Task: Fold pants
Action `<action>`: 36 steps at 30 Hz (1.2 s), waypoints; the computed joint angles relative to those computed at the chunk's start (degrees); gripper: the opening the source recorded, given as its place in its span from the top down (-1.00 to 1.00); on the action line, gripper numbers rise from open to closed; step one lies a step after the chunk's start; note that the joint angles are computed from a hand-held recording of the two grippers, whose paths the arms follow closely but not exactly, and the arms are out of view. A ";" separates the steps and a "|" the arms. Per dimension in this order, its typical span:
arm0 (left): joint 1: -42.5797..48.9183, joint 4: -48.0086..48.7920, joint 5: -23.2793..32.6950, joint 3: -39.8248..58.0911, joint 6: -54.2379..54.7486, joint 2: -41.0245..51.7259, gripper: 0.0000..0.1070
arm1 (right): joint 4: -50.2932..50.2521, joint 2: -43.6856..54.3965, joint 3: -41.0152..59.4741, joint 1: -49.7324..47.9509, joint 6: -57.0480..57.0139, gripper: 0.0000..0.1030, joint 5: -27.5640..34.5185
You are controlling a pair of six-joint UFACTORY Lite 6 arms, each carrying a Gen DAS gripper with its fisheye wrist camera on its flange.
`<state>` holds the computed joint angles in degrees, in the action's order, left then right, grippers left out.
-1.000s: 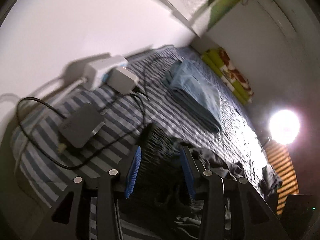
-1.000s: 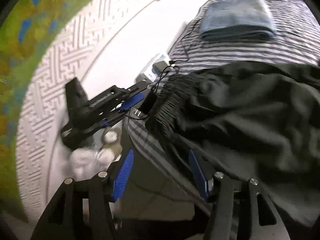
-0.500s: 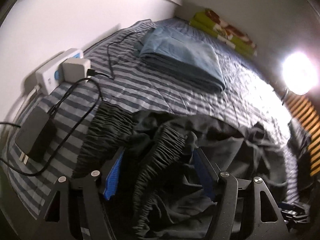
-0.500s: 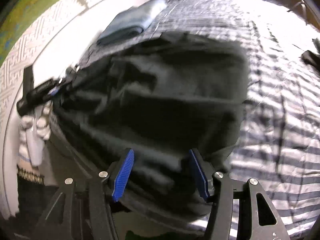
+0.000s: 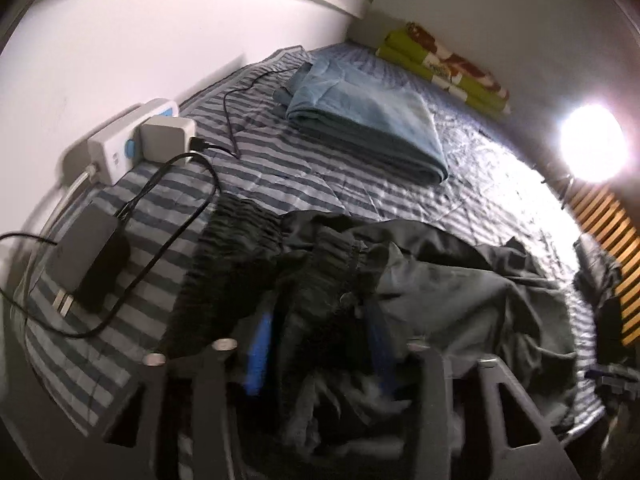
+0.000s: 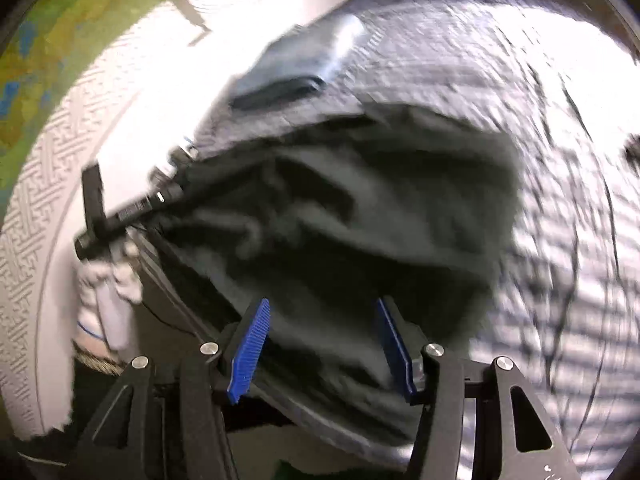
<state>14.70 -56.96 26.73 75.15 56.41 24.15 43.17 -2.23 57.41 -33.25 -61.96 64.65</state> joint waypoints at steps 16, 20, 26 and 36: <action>4.62 -8.72 11.82 -6.63 14.31 -4.53 -0.04 | 5.43 44.44 49.78 45.84 31.12 0.16 -4.10; 2.92 -7.92 10.84 -8.86 15.40 -5.67 -0.03 | 5.35 46.84 47.79 45.82 32.18 0.19 -5.45; 2.75 -9.07 10.46 -11.28 17.29 -6.17 -0.03 | 4.02 47.05 52.76 43.92 34.16 0.18 -3.28; 3.20 -10.84 3.79 -17.70 22.34 -13.78 -0.33 | -12.47 60.04 74.52 49.40 50.96 0.16 1.14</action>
<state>17.91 -67.81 30.52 57.45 78.75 10.37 30.70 57.80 131.93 16.15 -11.00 65.79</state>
